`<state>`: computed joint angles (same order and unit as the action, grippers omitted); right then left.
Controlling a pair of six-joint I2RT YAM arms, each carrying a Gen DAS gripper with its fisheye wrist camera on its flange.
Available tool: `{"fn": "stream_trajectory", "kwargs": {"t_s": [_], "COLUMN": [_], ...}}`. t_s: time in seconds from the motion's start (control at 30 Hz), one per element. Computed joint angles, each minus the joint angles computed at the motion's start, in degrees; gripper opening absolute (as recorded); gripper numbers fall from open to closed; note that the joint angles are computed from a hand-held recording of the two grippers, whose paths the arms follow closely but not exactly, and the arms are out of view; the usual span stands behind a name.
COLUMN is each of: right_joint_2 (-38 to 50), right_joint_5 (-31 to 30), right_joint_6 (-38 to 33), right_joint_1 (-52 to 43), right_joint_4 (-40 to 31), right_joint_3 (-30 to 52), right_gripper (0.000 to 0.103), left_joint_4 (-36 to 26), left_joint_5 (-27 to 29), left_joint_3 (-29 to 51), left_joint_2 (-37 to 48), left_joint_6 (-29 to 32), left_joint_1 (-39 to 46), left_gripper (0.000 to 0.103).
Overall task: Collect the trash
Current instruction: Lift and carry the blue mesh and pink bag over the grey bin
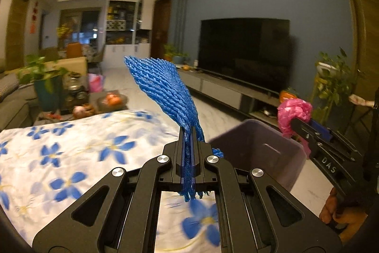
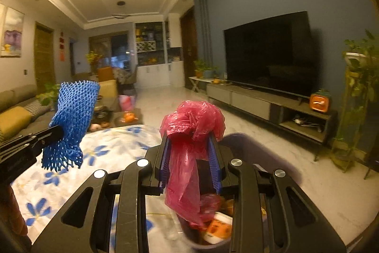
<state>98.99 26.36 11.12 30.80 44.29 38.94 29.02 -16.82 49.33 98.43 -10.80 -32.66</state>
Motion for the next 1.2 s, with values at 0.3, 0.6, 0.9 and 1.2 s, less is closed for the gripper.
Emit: {"fn": "stream_trajectory", "kwargs": {"t_s": [0.3,0.6,0.9,1.2], "right_joint_2": [1.22,2.63,3.72,4.32], "right_joint_5": [-0.32,-2.55,-3.44,-3.90], "right_joint_6": [1.02,1.07,1.86,2.37], "right_joint_1": [-4.71,-7.76,-8.46,-8.46], "right_joint_4": [-0.30,1.36,1.66,1.78], "right_joint_3": [-0.89,-1.06,-0.74,-0.18], "right_gripper": [0.031,0.031,0.032,0.032], "left_joint_4": [-4.50,-6.58,-7.41,-7.49], "left_joint_5": [2.66,4.79,6.28,8.40], "left_joint_3": [13.45,20.22,23.89,26.29], "left_joint_2": [12.68,19.04,22.62,25.12], "left_joint_6": [-0.11,0.33,0.16,0.46], "left_joint_1": [-3.29,-3.47,-3.85,-3.98], "left_gripper": [0.003,0.003,0.003,0.003]}}
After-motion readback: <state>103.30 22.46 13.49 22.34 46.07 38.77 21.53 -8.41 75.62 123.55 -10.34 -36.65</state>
